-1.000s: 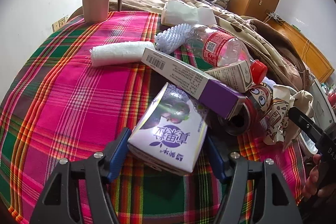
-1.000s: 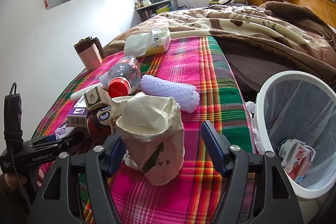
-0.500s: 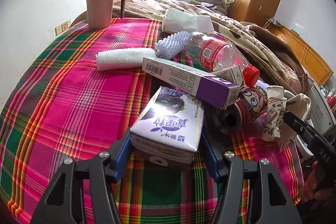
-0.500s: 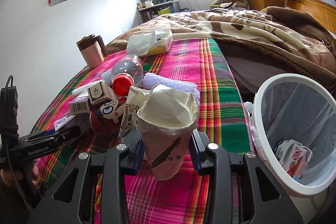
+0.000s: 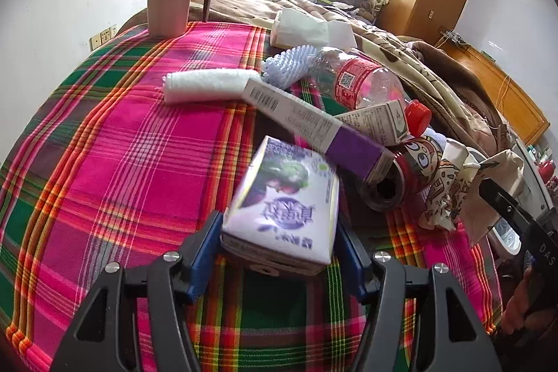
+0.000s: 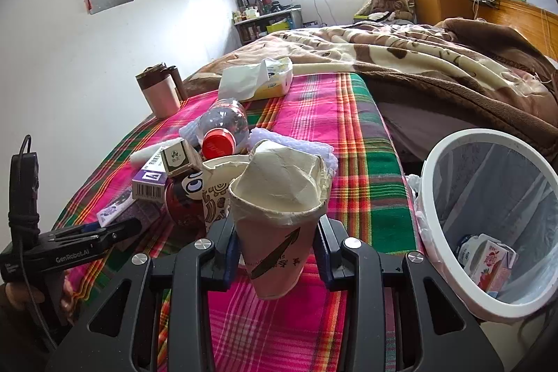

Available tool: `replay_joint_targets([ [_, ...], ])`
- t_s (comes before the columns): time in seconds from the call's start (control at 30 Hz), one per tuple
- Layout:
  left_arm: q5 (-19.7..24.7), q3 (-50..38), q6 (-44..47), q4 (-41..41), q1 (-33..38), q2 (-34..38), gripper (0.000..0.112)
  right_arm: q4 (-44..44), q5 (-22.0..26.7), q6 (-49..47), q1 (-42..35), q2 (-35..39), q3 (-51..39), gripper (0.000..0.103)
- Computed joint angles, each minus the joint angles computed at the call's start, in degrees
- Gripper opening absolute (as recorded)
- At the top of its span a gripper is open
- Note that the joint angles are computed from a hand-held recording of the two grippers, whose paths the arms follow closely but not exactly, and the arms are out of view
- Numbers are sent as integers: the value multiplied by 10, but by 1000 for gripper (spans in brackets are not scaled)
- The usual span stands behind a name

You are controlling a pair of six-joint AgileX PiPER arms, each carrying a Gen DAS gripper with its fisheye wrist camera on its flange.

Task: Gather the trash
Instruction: 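Grasp the purple juice carton with the left tool while the right tool grasps a paper cup, then carry both items over the wastebasket and open both tools to drop them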

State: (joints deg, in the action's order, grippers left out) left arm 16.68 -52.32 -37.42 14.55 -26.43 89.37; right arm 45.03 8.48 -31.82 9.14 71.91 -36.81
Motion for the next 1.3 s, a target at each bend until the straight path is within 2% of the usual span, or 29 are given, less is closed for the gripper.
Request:
replay_joint_targets([
  [0.03, 2, -4, -8, 9, -1, 5, 75, -1, 0, 1, 0, -1, 1, 37],
  [0.07, 8, -13, -1, 5, 1, 13, 76, -9, 0, 10, 0, -1, 0, 37],
  [0.27, 27, -39, -23, 31, -2, 34, 76, -33, 1, 34, 2, 0, -2, 37],
  [0.37, 28, -40, -38, 45, -7, 33, 62, -44, 0, 48, 4, -2, -2, 37],
  [0.43, 33, -42, -52, 60, -9, 34, 62, -41, 0, 45, 3, -2, -2, 37],
  [0.8, 40, -5, -170, 162, -40, -26, 62, 63, 6, -60, -16, -24, 13, 37],
  [1.03, 56, -20, -189, 190, -79, -53, 62, 76, 18, -76, -36, -48, 16, 37],
  [1.3, 63, -73, -181, 190, -128, -35, 62, 98, 51, -108, -92, -78, 15, 37],
])
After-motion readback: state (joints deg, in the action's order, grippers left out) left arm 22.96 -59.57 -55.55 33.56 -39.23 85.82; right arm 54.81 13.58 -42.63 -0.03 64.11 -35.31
